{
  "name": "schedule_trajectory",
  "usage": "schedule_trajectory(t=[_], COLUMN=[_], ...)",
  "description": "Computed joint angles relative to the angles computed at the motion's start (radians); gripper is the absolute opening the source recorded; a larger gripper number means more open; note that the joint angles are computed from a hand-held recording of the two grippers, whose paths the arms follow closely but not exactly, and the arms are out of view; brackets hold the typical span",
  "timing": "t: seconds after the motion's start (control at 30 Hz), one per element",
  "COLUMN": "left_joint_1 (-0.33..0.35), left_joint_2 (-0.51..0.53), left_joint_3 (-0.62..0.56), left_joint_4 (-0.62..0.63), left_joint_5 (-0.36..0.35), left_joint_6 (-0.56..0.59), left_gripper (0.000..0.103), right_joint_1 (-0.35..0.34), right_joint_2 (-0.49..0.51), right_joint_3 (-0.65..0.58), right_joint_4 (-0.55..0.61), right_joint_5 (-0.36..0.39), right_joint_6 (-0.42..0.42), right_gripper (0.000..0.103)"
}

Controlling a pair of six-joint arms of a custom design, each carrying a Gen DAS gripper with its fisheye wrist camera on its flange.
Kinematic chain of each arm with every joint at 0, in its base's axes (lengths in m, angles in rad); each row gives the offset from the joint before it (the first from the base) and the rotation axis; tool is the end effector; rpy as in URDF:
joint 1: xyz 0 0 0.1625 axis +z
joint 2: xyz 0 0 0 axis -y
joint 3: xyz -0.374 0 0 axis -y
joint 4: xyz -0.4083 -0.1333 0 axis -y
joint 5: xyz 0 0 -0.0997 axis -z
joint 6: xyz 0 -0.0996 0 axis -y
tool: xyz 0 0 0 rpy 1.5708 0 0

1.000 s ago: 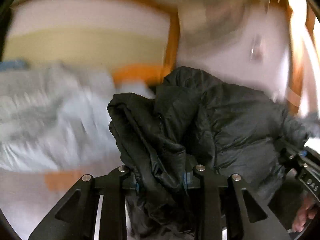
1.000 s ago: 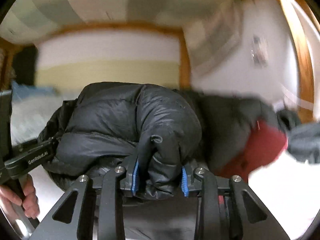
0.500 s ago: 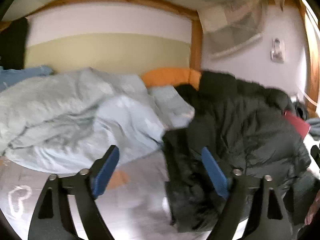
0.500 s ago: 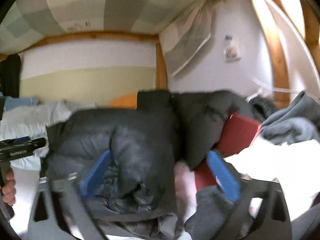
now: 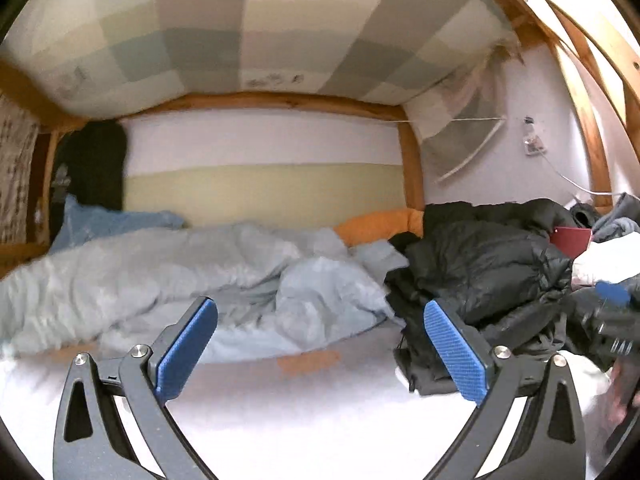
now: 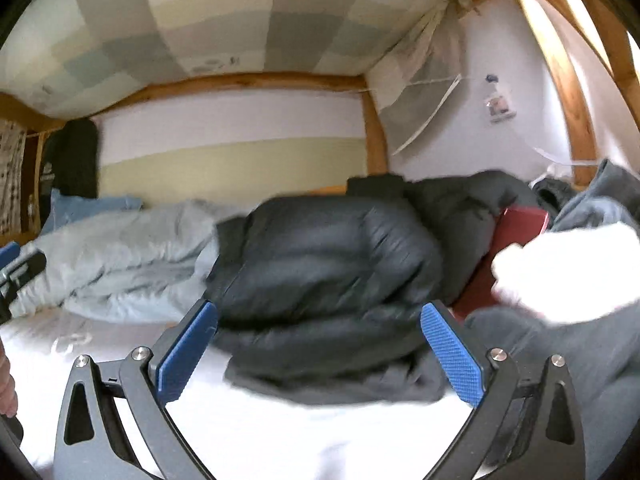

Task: Fold large clothes

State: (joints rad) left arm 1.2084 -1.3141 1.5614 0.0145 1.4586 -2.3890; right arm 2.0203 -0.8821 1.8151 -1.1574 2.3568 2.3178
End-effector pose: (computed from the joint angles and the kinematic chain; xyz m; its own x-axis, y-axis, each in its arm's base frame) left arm -0.0637 -0.5754 0.3024 -0.6435 0.3488 -0.6814 0.7283 0.0050 -0.6852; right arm 0.3050 -0.4875 0.0417 -0.7070 0.3605 0.6084 -0.6212 0.0944 -0.7779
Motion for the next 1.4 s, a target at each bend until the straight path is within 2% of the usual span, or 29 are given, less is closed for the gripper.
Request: schedule_trajectory(t=[0.07, 0.13, 0.17, 0.33, 0.43, 0.6, 0.7, 0.87, 0.97, 1.4], left_joint_1=[0.021, 0.044, 0.053, 0.092, 0.093, 0.097, 0.102, 0.107, 0.102, 0.094], left_joint_2=[-0.004, 0.002, 0.01, 0.051, 0.083, 0.083, 0.073, 0.062, 0.065, 0.037], left_joint_3=[0.021, 0.033, 0.034, 0.041, 0.0, 0.002, 0.012, 0.025, 0.025, 0.073], left_joint_4=[-0.023, -0.04, -0.046, -0.098, -0.051, -0.039, -0.049, -0.062, -0.066, -0.115], left_joint_5=[-0.002, -0.004, -0.007, -0.025, -0.046, -0.02, -0.008, 0.014, 0.003, 0.004], left_joint_6=[-0.019, -0.024, -0.021, -0.003, -0.012, 0.003, -0.004, -0.012, -0.006, 0.02], left_gripper=[0.103, 0.103, 0.103, 0.103, 0.103, 0.103, 0.103, 0.103, 0.103, 0.103], right_joint_1=[-0.008, -0.02, -0.025, -0.03, -0.027, -0.016, -0.011, -0.017, -0.018, -0.027], right_joint_2=[0.032, 0.056, 0.073, 0.178, 0.21, 0.245, 0.254, 0.233, 0.227, 0.214], right_joint_3=[-0.037, -0.041, -0.048, -0.126, -0.158, -0.157, -0.149, -0.116, -0.104, -0.084], right_joint_4=[0.103, 0.127, 0.121, 0.068, 0.033, -0.082, -0.152, -0.176, -0.19, -0.207], right_joint_5=[-0.015, -0.066, -0.079, -0.013, 0.031, 0.033, 0.039, 0.028, 0.027, 0.014], right_joint_6=[0.101, 0.159, 0.162, 0.029, -0.027, -0.153, -0.198, -0.163, -0.15, -0.147], right_gripper=[0.103, 0.103, 0.103, 0.103, 0.103, 0.103, 0.103, 0.103, 0.103, 0.103])
